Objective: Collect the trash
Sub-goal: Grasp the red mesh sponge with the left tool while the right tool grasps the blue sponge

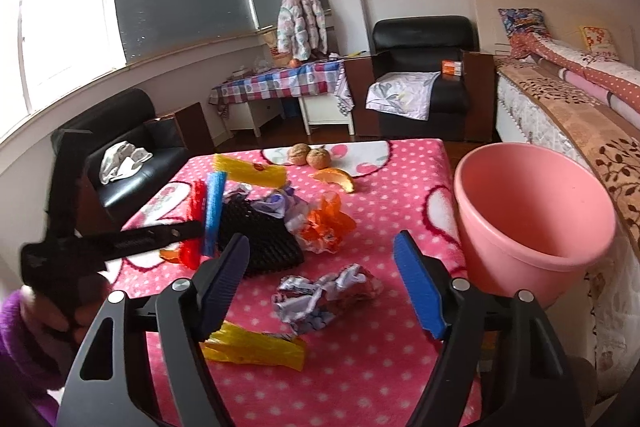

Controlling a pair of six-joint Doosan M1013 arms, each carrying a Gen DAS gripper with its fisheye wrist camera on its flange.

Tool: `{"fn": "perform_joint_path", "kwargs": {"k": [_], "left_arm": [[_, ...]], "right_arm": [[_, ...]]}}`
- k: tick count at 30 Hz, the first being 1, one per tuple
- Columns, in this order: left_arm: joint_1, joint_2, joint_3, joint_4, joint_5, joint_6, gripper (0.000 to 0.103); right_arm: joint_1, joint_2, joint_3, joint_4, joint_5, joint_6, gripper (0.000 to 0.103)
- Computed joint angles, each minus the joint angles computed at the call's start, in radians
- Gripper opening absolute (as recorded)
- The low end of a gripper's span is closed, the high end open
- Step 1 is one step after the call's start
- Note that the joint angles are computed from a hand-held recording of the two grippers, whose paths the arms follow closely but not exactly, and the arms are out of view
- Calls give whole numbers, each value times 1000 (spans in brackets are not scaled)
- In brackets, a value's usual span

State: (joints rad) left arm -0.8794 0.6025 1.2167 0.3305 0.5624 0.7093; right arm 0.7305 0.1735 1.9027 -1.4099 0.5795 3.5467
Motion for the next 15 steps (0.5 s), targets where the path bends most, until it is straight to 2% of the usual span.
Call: {"fn": "perform_joint_path", "kwargs": {"k": [1, 4, 11, 15], "left_arm": [[2, 0, 3, -15, -5, 13, 25], [13, -5, 18, -69, -30, 49, 12], [23, -28, 58, -64, -78, 43, 10], [29, -33, 71, -92, -91, 63, 10]], "right_arm": [[-5, 0, -2, -2, -19, 1, 72], [-20, 7, -15, 16, -80, -22, 69], [-43, 43, -73, 92, -190, -125, 64], [-64, 79, -122, 223, -269, -256, 59]]}}
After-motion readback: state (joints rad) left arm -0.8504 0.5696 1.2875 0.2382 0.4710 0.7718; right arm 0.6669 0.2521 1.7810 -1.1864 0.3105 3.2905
